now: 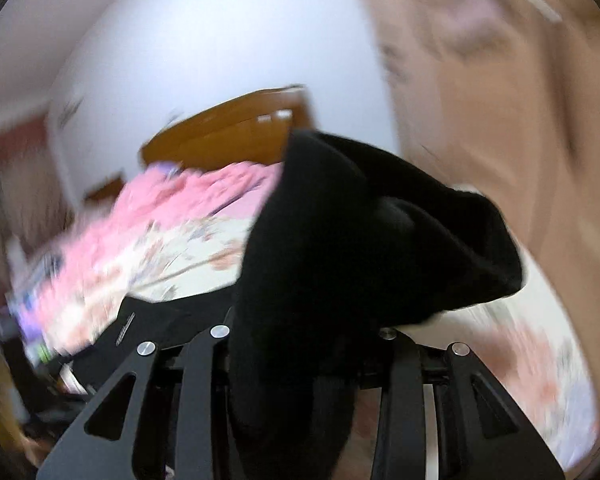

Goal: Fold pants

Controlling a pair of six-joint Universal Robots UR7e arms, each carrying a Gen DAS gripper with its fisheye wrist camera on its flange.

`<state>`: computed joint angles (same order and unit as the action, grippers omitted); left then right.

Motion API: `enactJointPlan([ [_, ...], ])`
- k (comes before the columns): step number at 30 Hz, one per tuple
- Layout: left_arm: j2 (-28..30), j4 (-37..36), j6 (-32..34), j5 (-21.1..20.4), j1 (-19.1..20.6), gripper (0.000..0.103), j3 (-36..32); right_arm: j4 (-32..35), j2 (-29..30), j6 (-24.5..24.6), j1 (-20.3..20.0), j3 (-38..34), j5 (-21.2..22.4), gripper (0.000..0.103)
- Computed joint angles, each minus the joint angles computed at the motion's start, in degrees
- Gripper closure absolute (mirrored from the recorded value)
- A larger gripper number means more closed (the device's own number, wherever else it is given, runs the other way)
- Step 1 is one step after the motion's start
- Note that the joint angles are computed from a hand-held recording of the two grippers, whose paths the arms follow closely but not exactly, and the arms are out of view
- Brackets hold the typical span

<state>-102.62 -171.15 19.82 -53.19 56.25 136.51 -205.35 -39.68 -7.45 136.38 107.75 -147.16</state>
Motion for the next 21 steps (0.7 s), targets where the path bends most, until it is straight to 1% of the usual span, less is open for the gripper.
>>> enactJointPlan([
  [1,-0.98,-0.13,-0.68,0.45,1.4,0.001,-0.85,3.51,3.8,-3.51,0.82,-5.27,-0.99,0.068],
  [2,-2.59,0.44,-1.98,0.75,3.03,0.001,-1.72,5.95,6.51,-5.58,1.28,-8.92,-1.22,0.068],
  [3,-3.9,0.2,-2.72,0.92,4.43,0.001,-2.2,9.35,11.13,-8.74,1.83,-14.69,-1.08,0.068],
  [5,-6.38,-0.02,-3.72,1.19,6.98,0.002,-2.98,15.85,18.92,-13.25,2.61,-23.94,-1.4,0.068],
  [7,-8.6,1.16,-4.27,1.65,8.82,0.002,-3.49,21.77,23.99,-15.25,2.92,-29.5,-0.92,0.068],
  [8,-9.87,1.58,-3.97,2.14,9.62,0.002,-3.45,27.31,25.79,-14.09,3.19,-31.64,-0.66,0.068],
  [9,-10.16,1.86,-3.38,2.07,10.64,0.002,-3.95,30.46,28.6,-15.32,3.17,-33.71,-0.84,0.068],
  [10,-10.93,2.56,-2.93,2.19,11.53,0.002,-3.96,31.2,31.22,-17.78,3.27,-35.36,-2.79,0.065],
  [11,-10.35,2.39,-2.27,1.46,12.81,0.002,-4.47,29.55,34.03,-22.12,3.59,-37.28,-5.56,0.061],
  [12,-10.62,2.73,-1.89,1.33,13.49,0.002,-4.53,25.5,36.09,-26.08,4.38,-38.74,-8.31,0.061],
  [13,-10.54,2.66,-1.36,1.89,13.82,0.002,-4.41,22.6,36.32,-28.42,4.46,-38.62,-8.65,0.057],
  [14,-10.43,2.96,-1.39,1.24,14.55,0.002,-4.51,22.11,35.79,-29.05,4.29,-38.02,-8.46,0.052],
  [15,-10.7,4.03,-2.26,-0.05,15.27,0.002,-4.7,24.01,34.21,-27.28,4.29,-36.54,-8.08,0.048],
  [16,-10.89,5.5,-3.66,-2.6,16.4,0.002,-5.38,24.95,32.05,-25.21,4.39,-34.15,-6.86,0.037],
  [17,-10.12,5.01,-4.3,-4.14,17.08,0.002,-5.59,25.24,28.89,-22.83,4.51,-30.38,-3.41,0.021],
  [18,-9.99,5.52,-5.55,-6.28,17.67,0.002,-6.11,24.3,25.82,-20.93,5.1,-26.07,0.58,0.013],
  [19,-10.29,6.12,-6.44,-8.02,18.0,0.002,-6.52,21.85,24.08,-21.21,5.52,-23.3,3.47,0.011],
  [20,-10.7,6.91,-7.18,-8.78,17.62,0.002,-6.8,19.69,22.81,-21.93,6.07,-21.24,5.01,0.011],
  [21,-11.04,7.99,-7.84,-9.72,17.38,0.002,-7.21,16.25,20.43,-23.3,6.7,-17.62,7.58,0.011],
])
